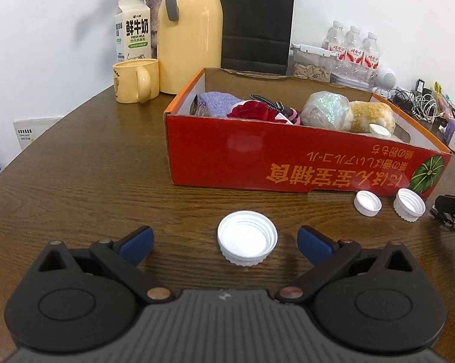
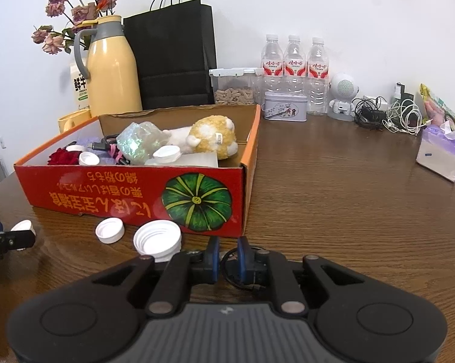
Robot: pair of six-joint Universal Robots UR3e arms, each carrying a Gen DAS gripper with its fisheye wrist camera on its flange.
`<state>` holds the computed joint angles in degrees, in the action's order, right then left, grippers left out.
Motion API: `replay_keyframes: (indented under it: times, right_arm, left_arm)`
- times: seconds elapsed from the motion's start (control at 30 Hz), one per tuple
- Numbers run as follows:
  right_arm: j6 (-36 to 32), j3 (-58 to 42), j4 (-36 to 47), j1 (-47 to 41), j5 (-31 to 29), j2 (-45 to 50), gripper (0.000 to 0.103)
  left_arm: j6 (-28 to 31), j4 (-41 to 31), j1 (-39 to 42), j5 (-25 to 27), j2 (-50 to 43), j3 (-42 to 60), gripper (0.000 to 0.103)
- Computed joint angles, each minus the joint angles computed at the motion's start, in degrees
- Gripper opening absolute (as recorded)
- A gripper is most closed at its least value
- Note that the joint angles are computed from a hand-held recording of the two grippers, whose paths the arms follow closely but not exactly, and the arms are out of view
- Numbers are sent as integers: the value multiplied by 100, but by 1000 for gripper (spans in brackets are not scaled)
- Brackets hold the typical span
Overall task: Organize objects
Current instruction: 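Grasp a white cap with the left tool while the right tool grasps the black cable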
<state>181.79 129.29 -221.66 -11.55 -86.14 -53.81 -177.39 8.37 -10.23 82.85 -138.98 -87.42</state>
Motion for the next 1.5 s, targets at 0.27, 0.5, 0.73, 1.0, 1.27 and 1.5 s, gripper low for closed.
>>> replay_keyframes:
  times: [0.27,0.5,0.73,1.0,1.27,1.5]
  right_arm:
    - [16,-18,30,31,-45,8,25]
    - [14,-10,63,44,-70,-15,38]
    - [84,-78,291,76,-200,-58,55]
    - [-22,-211,578,183,-279,-61,18]
    - [19,395,-595,99,-130,-3,12]
    - [36,992,-1921,98,-108,173,12]
  left_arm:
    - [-27,143,31,-28,73,-204,80]
    - [-60,491,176,-399,148,-475,40]
    - [-60,651,218,-515,144,-538,40]
    - [-78,647,220,-525,136,-530,40]
    - [-89,917,279,-657,138,-663,40]
    - [-141,1556,345,-797,129,-930,40]
